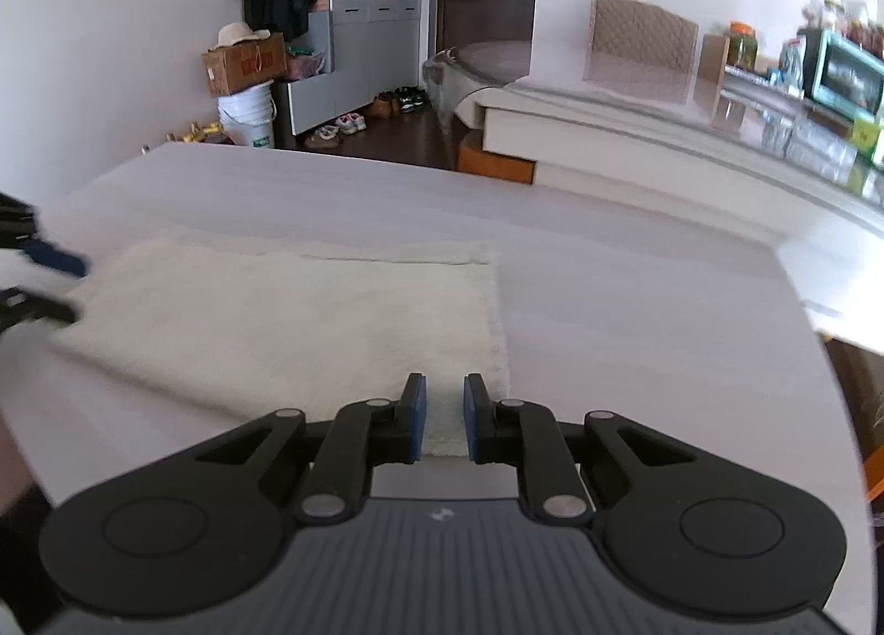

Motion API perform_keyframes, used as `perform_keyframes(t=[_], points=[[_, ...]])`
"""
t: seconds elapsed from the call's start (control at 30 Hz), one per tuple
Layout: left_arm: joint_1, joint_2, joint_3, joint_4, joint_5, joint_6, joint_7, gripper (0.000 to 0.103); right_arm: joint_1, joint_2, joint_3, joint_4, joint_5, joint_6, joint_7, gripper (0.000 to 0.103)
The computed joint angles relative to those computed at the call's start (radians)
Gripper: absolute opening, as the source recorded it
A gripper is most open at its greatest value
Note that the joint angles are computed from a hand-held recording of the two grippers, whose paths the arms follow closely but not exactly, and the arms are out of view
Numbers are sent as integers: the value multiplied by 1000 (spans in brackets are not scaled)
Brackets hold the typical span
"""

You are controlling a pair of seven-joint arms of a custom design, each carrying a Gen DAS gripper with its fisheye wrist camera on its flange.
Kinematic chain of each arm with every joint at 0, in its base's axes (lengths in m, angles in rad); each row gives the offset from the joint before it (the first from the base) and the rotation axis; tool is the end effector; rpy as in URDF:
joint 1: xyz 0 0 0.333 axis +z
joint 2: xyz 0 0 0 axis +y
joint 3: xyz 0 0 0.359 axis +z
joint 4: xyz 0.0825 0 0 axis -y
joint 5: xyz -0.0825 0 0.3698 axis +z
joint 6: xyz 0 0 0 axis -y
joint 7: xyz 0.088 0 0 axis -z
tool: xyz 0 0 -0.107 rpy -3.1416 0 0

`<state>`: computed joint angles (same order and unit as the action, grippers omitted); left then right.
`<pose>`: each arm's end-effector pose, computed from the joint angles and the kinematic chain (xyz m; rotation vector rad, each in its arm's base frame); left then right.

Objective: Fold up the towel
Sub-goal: 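Open both grippers and withdraw them from the folded towel strip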

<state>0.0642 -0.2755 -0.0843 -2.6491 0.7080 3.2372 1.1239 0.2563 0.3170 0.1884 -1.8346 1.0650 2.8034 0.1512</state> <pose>0.4185 -0.0739 0.4714 -1.4184 1.9513 -0.7007 0.6241 0.2361 0.4631 -2.1639 0.7301 -0.3976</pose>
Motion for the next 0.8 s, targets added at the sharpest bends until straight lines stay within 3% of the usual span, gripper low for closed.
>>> perform_keyframes(t=[0.2,0.4,0.53,0.63,0.73,0.8], points=[[-145,13,54,8,-50,-11,29,41,18,101,-1,129,-91,8,25,16],[-219,54,55,39,-100,-4,41,41,38,214,3,289,-224,-29,86,18],[-196,83,9,59,-105,16,10,41,45,258,9,354,-288,-43,111,20],[-225,64,50,40,-110,39,3,43,24,232,40,319,-271,-5,83,28],[-155,21,23,8,-93,50,-20,51,-47,158,117,219,-144,28,-52,39],[-62,2,-33,0,-73,40,-32,52,-112,72,166,120,-8,-25,-171,39]])
